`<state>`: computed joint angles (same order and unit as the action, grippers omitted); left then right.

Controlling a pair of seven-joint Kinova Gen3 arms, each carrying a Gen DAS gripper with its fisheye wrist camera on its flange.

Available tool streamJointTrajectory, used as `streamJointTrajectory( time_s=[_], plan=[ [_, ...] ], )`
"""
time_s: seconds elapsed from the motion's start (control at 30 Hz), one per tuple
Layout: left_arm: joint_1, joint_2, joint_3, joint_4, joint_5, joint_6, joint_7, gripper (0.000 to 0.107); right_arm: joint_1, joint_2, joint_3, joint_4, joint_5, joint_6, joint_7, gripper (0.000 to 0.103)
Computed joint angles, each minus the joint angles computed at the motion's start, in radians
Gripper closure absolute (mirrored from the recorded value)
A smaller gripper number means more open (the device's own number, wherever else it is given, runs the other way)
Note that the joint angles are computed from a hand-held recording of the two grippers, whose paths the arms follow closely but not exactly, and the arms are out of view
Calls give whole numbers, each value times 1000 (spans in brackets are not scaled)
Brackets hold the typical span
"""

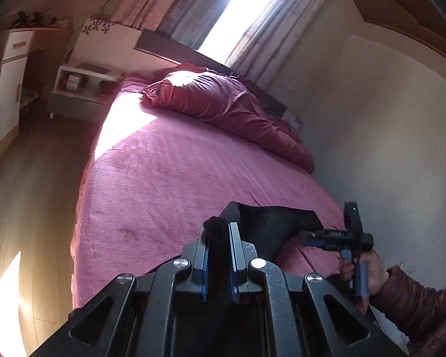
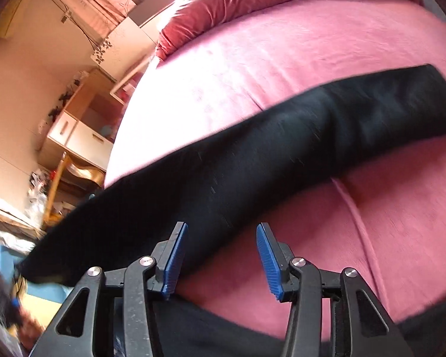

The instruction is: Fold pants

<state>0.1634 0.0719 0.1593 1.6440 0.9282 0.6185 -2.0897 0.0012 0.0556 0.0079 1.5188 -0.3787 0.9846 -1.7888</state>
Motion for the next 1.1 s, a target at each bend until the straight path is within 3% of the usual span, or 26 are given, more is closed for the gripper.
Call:
streamJointTrajectory(
  time_s=[0.23,0.4,0.47,0.53,0.7,0.83,0.93,1.1],
  plan=[
    [17,-96,-34,98,135,79,-126,98,4,222,-7,-259,14,58,-156,54],
    [67,-129,-85,128,153,132,-160,98,10,330,-10,-381,67,123,-267,55],
    [140,-131,-158,127,151,152,-171,98,9,358,-14,-411,93,144,-286,64],
    [232,-134,-239,112,103,161,-118,98,-9,382,-10,-452,148,193,-301,91],
    [454,-91,-460,35,-58,94,85,98,-4,323,-26,-421,183,170,-247,95],
    [527,24,-629,-91,-146,62,248,98,38,216,-43,-359,113,88,-183,95],
    [454,93,-606,-181,-207,70,370,98,62,110,-49,-277,43,30,-97,95],
    [268,65,-376,-147,-302,12,430,98,87,-116,-39,-56,-82,-15,69,95]
  ],
)
